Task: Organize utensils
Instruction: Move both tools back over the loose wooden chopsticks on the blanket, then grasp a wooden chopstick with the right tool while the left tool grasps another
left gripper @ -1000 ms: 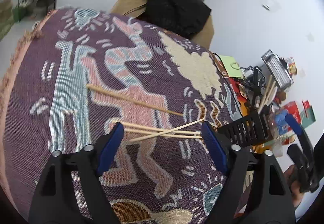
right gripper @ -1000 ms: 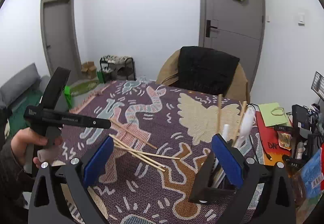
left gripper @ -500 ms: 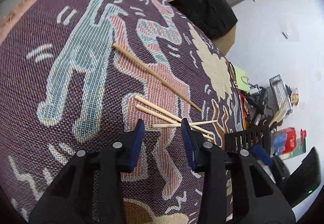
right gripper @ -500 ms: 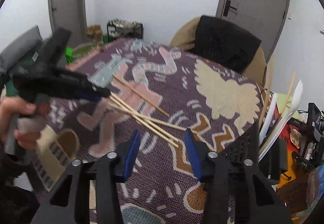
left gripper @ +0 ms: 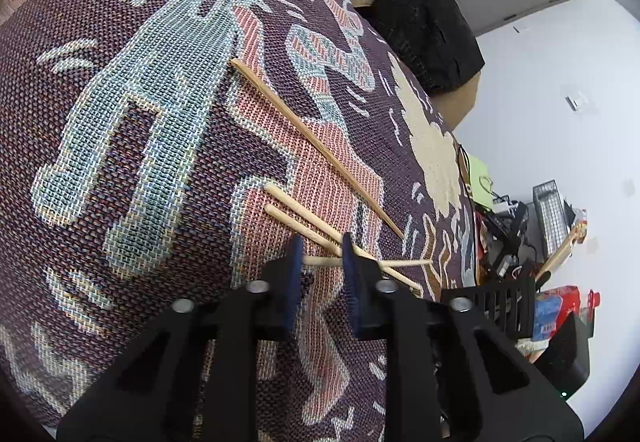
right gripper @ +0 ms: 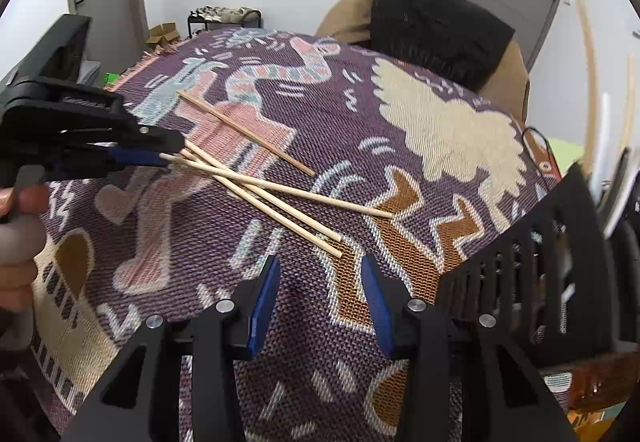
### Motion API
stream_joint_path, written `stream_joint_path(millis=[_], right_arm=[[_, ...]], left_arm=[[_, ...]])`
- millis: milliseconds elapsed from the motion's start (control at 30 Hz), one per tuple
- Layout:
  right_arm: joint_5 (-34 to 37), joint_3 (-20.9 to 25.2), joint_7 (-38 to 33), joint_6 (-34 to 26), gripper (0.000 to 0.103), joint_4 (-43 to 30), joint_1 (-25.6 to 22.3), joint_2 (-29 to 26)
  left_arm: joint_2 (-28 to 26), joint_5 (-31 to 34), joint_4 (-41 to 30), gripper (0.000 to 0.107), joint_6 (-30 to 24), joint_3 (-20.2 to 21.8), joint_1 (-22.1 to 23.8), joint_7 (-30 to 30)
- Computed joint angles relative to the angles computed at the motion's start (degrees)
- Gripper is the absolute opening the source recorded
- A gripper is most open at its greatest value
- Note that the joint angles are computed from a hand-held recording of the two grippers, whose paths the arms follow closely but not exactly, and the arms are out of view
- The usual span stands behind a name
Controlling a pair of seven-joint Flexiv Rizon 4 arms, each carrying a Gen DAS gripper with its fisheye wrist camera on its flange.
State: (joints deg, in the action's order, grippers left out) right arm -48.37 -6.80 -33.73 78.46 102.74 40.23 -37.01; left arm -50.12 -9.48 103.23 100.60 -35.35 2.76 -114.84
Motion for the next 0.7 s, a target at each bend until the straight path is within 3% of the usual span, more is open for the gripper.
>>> stream_joint_path(millis=[467,533,600,700], right_arm=[[11.48,5.59,-7.51,-2.30,0.037,-6.96,-3.02,-5.19],[13.25,6.46,-8.67,-2.21,0.034,-7.28,-3.53,-5.35],[14.31,6.94,-9.98,-2.22,0.023,-7.21,-3.55,-5.24],[15.33,7.25,-11.48,-2.73,0.016,-6.66,-3.15,-4.67]], left_arm=[[5.16,5.66,5.20,0.007,7.32,0.90,2.40,-4.39],[6.10,6.50,5.48,0.006,7.63,1.41,2.40,-5.02],[7.15,7.34,5.92,0.006,7.91,1.79,2.65,-5.43],[8.48,8.29,6.23,0.006,8.13,2.38,2.67,-5.81]])
